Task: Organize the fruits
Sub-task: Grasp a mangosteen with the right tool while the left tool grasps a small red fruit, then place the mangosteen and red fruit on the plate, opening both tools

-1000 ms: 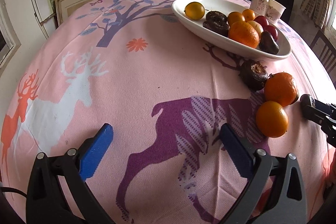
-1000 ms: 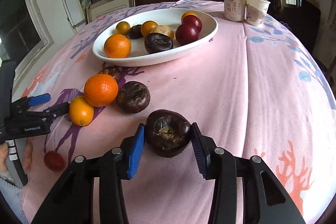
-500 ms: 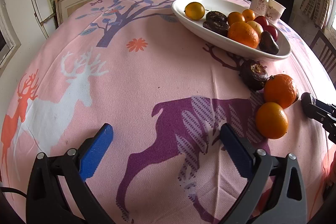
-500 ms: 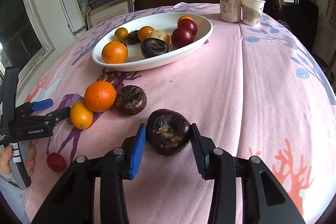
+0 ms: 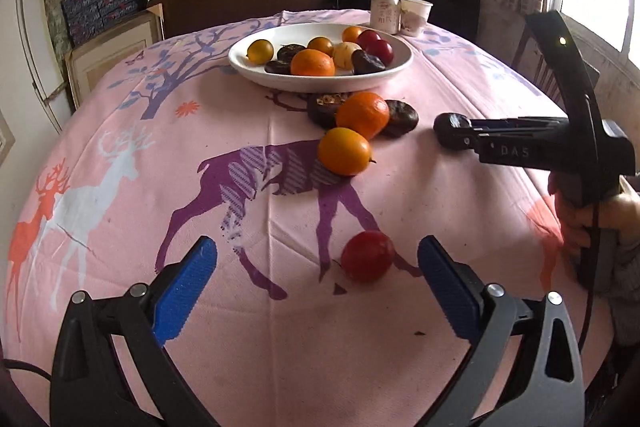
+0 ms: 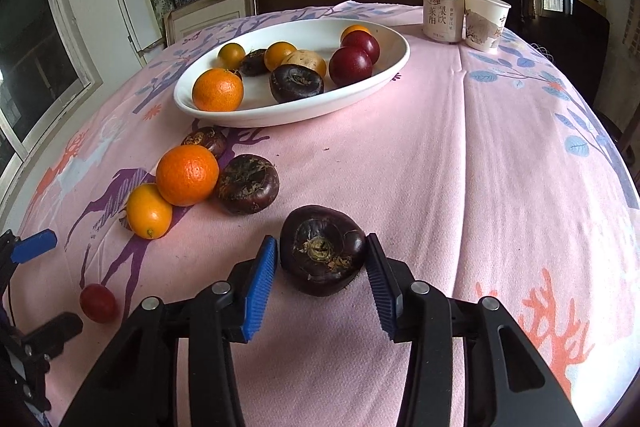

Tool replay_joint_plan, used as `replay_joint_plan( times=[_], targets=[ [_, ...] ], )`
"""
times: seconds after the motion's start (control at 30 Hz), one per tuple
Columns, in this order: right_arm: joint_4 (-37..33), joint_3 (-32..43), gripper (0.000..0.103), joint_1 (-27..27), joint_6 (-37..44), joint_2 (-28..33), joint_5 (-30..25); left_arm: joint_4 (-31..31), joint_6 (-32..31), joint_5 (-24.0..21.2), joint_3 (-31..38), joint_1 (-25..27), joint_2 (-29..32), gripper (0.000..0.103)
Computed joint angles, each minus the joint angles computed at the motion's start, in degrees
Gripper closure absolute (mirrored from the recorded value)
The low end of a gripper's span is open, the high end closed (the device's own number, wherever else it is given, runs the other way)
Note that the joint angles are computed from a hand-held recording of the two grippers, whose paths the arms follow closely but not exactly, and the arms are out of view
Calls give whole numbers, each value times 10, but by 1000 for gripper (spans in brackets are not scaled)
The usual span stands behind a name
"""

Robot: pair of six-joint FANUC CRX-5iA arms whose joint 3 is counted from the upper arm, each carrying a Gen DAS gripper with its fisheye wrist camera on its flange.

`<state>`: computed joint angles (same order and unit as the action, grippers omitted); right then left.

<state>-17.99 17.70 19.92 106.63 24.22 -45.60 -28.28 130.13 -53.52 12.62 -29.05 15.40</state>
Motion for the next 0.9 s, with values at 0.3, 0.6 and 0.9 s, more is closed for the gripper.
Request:
replay_joint_plan(
  times=[0.3,0.6,0.9],
  targets=[
    [3,-1,54,2,1,-1,0,121,-115,-19,19,36,45,4],
    [3,0,51,3,6,0,-1,137,-130,8,16,31,47,21],
    [-14,4,60,-5,2,1,-5,156,-142,50,-24,37,21,75]
  ],
)
